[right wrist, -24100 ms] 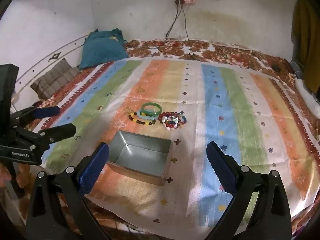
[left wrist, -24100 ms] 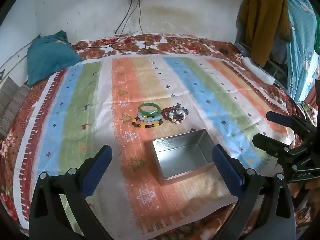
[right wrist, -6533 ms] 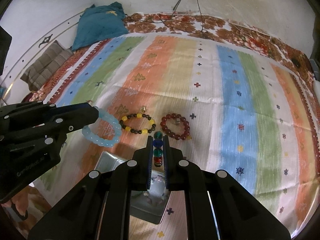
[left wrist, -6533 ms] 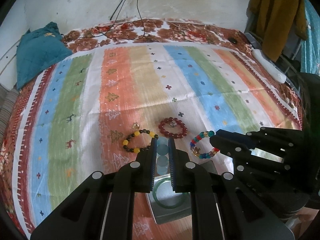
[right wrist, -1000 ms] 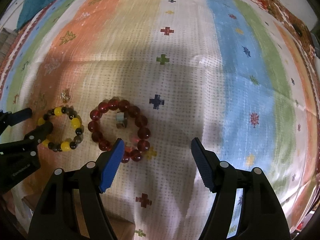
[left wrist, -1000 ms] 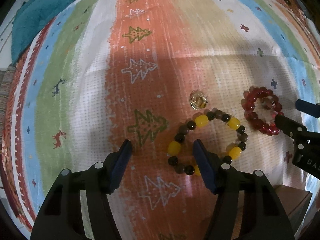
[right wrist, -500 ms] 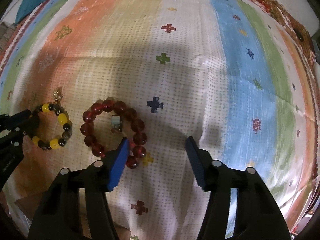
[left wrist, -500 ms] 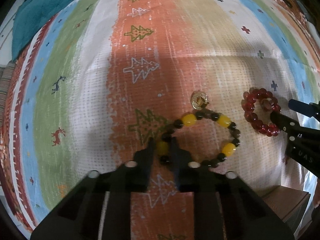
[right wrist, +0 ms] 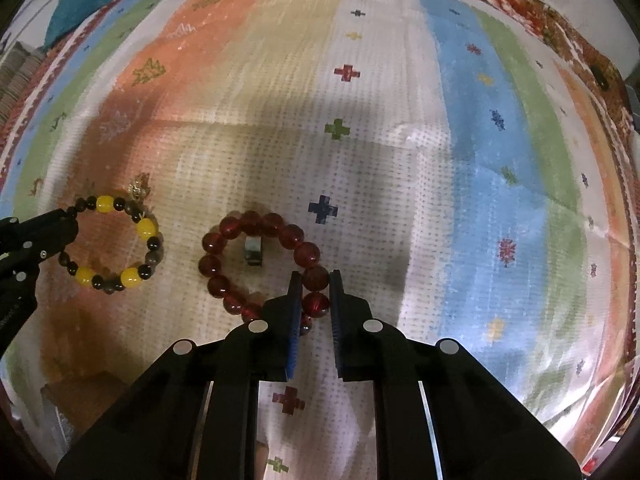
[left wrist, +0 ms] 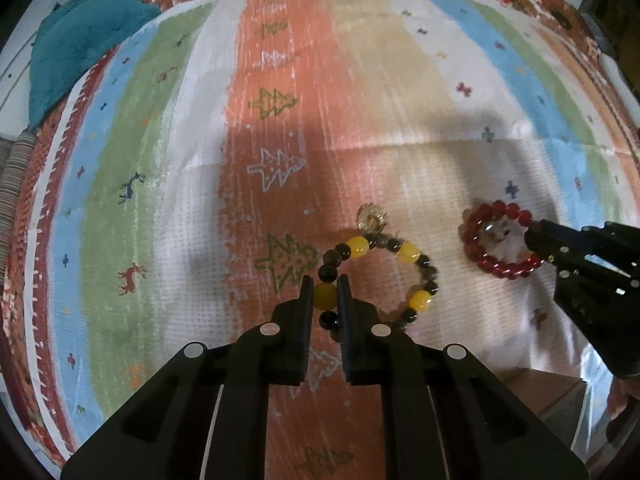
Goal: Organize jewelry
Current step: 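Close left tool on yellow-black bracelet while right tool grasps red bead bracelet, then lift both bracelets and carry them over the silver tin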
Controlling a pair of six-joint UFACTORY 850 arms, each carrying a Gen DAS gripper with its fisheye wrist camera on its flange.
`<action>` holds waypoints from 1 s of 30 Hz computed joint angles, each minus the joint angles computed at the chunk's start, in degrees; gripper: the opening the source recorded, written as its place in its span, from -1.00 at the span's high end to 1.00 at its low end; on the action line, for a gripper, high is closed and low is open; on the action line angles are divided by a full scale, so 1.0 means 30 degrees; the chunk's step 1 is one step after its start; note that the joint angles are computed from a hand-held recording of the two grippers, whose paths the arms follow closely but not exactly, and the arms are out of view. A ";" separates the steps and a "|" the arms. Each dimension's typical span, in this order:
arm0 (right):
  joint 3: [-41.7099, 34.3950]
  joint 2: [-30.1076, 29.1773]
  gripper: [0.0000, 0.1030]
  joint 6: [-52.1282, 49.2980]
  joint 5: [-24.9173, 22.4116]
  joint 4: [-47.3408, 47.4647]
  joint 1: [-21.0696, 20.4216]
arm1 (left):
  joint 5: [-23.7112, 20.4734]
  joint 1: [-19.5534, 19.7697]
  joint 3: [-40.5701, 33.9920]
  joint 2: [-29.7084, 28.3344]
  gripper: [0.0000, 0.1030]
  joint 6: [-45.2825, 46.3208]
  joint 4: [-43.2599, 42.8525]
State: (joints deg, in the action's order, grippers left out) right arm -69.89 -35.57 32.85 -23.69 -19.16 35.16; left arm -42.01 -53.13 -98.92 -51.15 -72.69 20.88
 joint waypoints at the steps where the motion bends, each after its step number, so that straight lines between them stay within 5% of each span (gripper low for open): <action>1: 0.0174 0.0265 0.72 -0.0143 0.0031 0.0053 -0.0062 | 0.0092 -0.0050 0.0130 0.0150 0.78 -0.0150 0.0151; 30: 0.3156 0.4047 0.72 0.0880 0.1709 -0.0628 0.0090 | 0.0362 -0.1025 0.0541 0.1635 0.78 -0.3115 0.3173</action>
State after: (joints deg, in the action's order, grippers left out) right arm -60.42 -23.43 35.49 -18.57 -21.05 35.43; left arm -40.92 -56.20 -97.30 -46.25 -82.03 30.40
